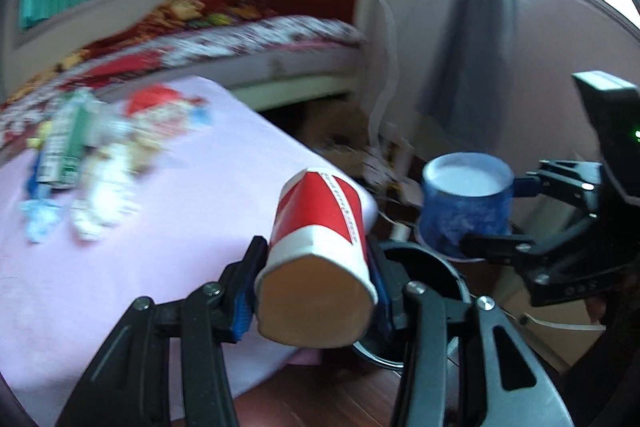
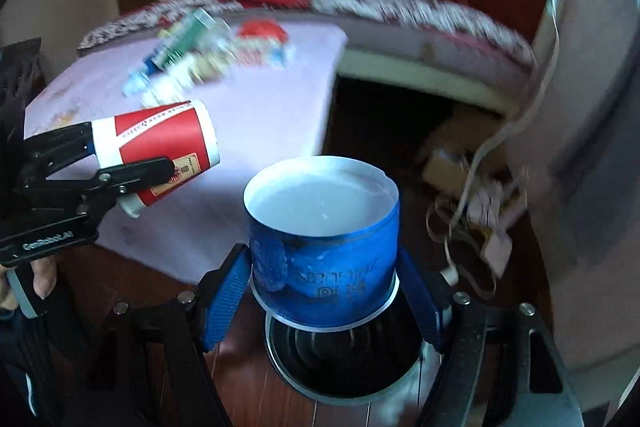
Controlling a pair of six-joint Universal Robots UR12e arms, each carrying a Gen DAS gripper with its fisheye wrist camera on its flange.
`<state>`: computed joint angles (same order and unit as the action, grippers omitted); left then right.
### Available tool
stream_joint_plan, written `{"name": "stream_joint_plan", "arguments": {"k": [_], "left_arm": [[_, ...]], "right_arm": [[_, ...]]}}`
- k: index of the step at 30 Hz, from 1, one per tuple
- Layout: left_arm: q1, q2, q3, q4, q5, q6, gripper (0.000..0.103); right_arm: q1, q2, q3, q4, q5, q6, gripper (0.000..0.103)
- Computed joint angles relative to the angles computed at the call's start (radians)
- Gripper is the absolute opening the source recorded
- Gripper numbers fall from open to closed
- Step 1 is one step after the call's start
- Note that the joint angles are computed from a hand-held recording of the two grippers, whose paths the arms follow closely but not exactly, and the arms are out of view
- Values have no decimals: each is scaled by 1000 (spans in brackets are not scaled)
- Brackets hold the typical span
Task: Collect trash
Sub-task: 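Carry the can and cup over the black bin and open both tools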
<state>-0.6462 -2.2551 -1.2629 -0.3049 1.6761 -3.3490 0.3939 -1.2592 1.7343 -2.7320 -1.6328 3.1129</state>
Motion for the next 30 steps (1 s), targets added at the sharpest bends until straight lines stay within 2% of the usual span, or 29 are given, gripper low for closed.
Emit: {"name": "stream_joint_plan", "arguments": {"k": [3, 6, 11, 13, 14, 15, 16, 17, 18, 21, 25, 30], "left_arm": [[-17, -32, 48, -54, -65, 39, 49], [-30, -65, 95, -116, -97, 66, 49], [-33, -116, 162, -234, -148, 61, 49], [-24, -138, 186, -279, -216, 51, 56], [-21, -152, 206, -315, -232, 35, 72], [-19, -162, 217, -340, -223, -1, 86], [-18, -165, 218, -349, -218, -21, 93], [-16, -165, 212, -346, -215, -42, 103], [-16, -164, 208, -350, -198, -51, 102], [-20, -157, 194, -353, -141, -76, 102], [-26, -147, 174, -335, -85, -100, 102], [-27, -139, 169, -335, -64, -113, 102]], "right_arm": [[-29, -10, 42, 27, 12, 8, 76], [-51, -10, 67, 66, 16, 11, 76], [-80, 2, 85, 92, 31, 18, 76], [-98, 12, 80, 127, 89, 22, 76], [-107, 20, 76, 148, 113, 27, 77], [-116, 31, 75, 151, 124, 46, 83], [-122, 37, 75, 160, 120, 80, 100], [-132, 43, 69, 191, 130, 124, 103], [-145, 49, 63, 223, 141, 166, 103], [-163, 48, 60, 236, 116, 240, 103], [-163, 42, 57, 231, 110, 254, 103], [-141, 49, 39, 252, 80, 222, 103]]}}
